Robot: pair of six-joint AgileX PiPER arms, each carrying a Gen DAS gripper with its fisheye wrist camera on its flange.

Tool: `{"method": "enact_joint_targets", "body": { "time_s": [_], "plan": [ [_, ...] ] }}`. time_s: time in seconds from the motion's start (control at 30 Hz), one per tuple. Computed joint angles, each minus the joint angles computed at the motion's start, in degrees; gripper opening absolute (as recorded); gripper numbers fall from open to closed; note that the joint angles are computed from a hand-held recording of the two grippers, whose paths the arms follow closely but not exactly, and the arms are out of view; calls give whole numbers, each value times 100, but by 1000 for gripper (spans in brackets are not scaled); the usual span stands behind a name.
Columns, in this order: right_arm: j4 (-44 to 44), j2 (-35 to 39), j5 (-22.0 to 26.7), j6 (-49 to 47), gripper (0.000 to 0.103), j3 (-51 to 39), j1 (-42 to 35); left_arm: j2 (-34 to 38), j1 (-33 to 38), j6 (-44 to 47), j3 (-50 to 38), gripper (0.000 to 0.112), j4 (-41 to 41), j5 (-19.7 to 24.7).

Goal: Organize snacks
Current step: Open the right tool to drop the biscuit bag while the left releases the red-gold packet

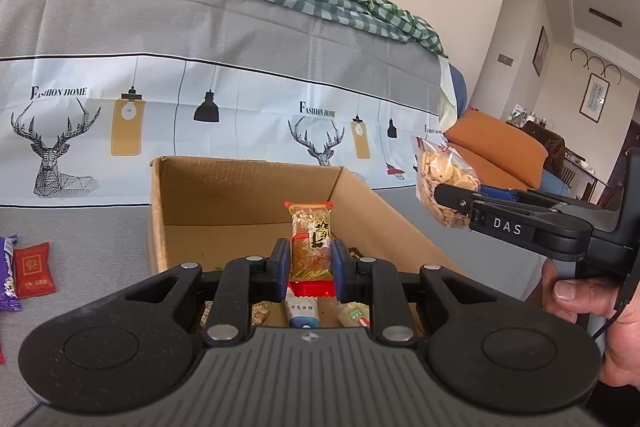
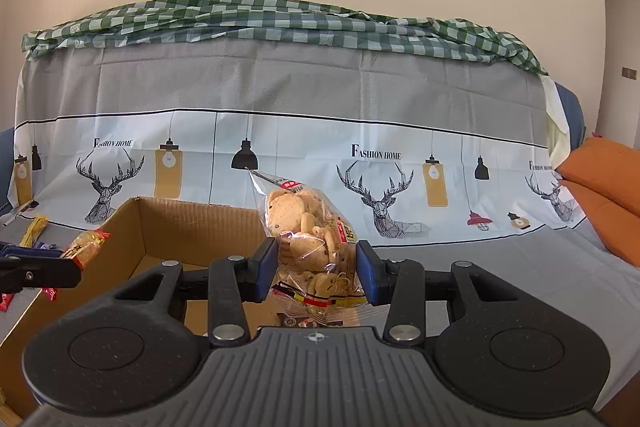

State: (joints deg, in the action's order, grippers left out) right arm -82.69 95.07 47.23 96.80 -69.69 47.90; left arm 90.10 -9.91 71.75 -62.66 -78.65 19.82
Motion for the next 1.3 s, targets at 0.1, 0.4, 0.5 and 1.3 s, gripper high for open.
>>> {"method": "enact_joint_targets", "body": {
  "time_s": [0.1,0.4,0.5,1.3],
  "plan": [
    [51,47,13,-86,44,-66,9,16,-55,15,-4,23,-4,-15],
    [72,134,64,-214,44,-163,52,66,-142,143,-26,23,-92,-37],
    [76,143,88,-225,44,-170,73,83,-123,196,-40,23,-135,-14],
    [-18,194,-75,-319,44,-211,-2,82,-199,565,-36,23,-635,-5]
  ]
}}
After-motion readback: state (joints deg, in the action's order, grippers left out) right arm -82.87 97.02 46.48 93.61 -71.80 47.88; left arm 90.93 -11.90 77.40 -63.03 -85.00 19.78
